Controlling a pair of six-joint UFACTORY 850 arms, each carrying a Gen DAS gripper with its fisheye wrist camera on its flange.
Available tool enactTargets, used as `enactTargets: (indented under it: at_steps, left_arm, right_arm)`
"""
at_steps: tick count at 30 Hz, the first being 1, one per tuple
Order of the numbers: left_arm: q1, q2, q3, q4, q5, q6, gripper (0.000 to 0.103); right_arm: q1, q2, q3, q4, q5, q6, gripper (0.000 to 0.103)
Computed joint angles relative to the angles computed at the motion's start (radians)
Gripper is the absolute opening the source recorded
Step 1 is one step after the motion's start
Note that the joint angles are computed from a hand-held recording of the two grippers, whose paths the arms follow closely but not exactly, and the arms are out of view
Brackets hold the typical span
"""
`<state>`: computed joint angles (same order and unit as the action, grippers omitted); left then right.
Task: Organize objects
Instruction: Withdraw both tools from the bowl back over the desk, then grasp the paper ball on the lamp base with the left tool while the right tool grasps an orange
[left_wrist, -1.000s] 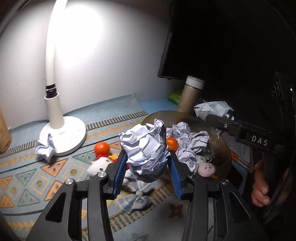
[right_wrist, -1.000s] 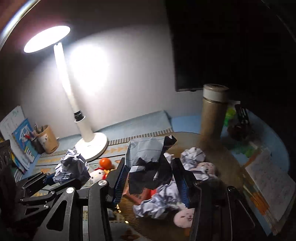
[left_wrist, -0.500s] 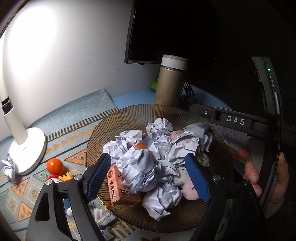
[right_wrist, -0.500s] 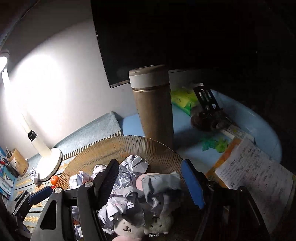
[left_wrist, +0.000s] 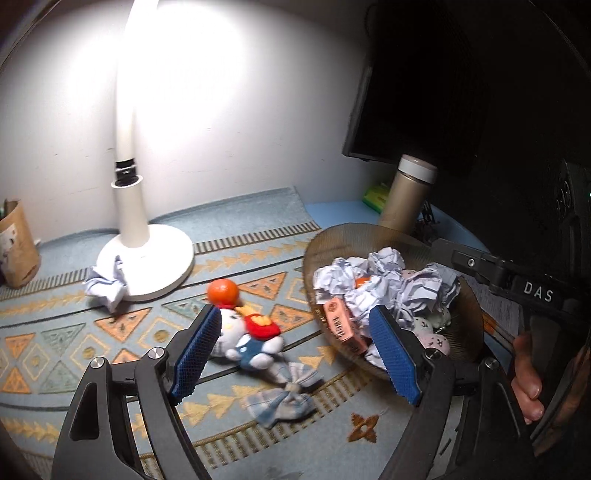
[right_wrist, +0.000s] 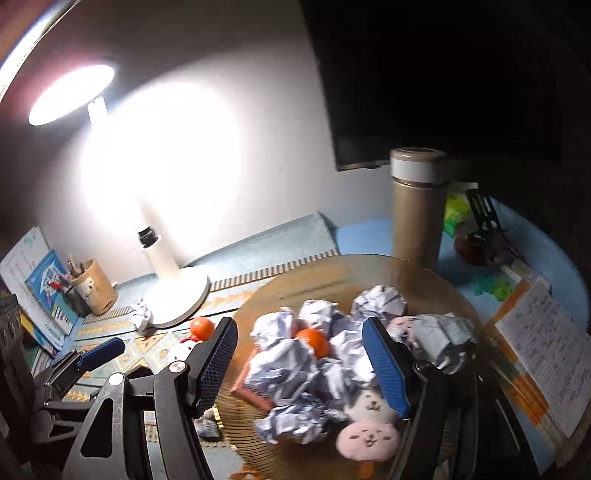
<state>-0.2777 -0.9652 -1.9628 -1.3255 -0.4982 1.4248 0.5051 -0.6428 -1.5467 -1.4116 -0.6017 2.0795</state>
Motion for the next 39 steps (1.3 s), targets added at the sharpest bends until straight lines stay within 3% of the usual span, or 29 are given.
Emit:
enactTargets:
  at_steps: [4,8,13,15,20,23,26,33,39]
  left_arm:
    - [0.056,0.055,0.089,-0.104,0.101,0.074,0.081]
    - [0.107,0.078,0.147,-0.177,0.161,0.104,0.081]
    - [0.138,0.068,0.19,-0.298,0.26,0.22,0.081]
    - [0.145,0.046,0.178,-0.27,0.285,0.185,0.081]
    - [0.159,-0.003,0.143,-0.16,0.289,0.055,0.081]
    - [0.157,-0.016,0.139,-0.202,0.303,0.101,0.081]
    - [0.153,-0.028,0.124,-0.11,0.313,0.01,0.081]
    - [0.155,-0.037,0.111,-0.004,0.315,-0.106,0.081]
    - [0.156,-0.042,0.103,0.055,0.314,-0.175,0.081]
  right_arm:
    - [0.041,-0.098,-0.13,0.038,0.052,-0.052,0.069]
    - [0.072,-0.24,-0.318,0.229,0.09,-0.283,0.069]
    - [0.088,-0.377,-0.497,0.394,0.099,-0.502,0.069]
    - [0.091,-0.431,-0.57,0.452,0.077,-0.584,0.069]
    - [0.095,-0.538,-0.715,0.552,0.005,-0.731,0.069]
    - [0.093,-0.591,-0.788,0.611,-0.024,-0.797,0.069]
    - [0.094,-0.629,-0.845,0.645,-0.056,-0.842,0.069]
    - [0.112,-0.665,-0.899,0.57,-0.129,-0.825,0.069]
    - [0.116,-0.729,-1.013,0.616,-0.185,-0.91,0.069]
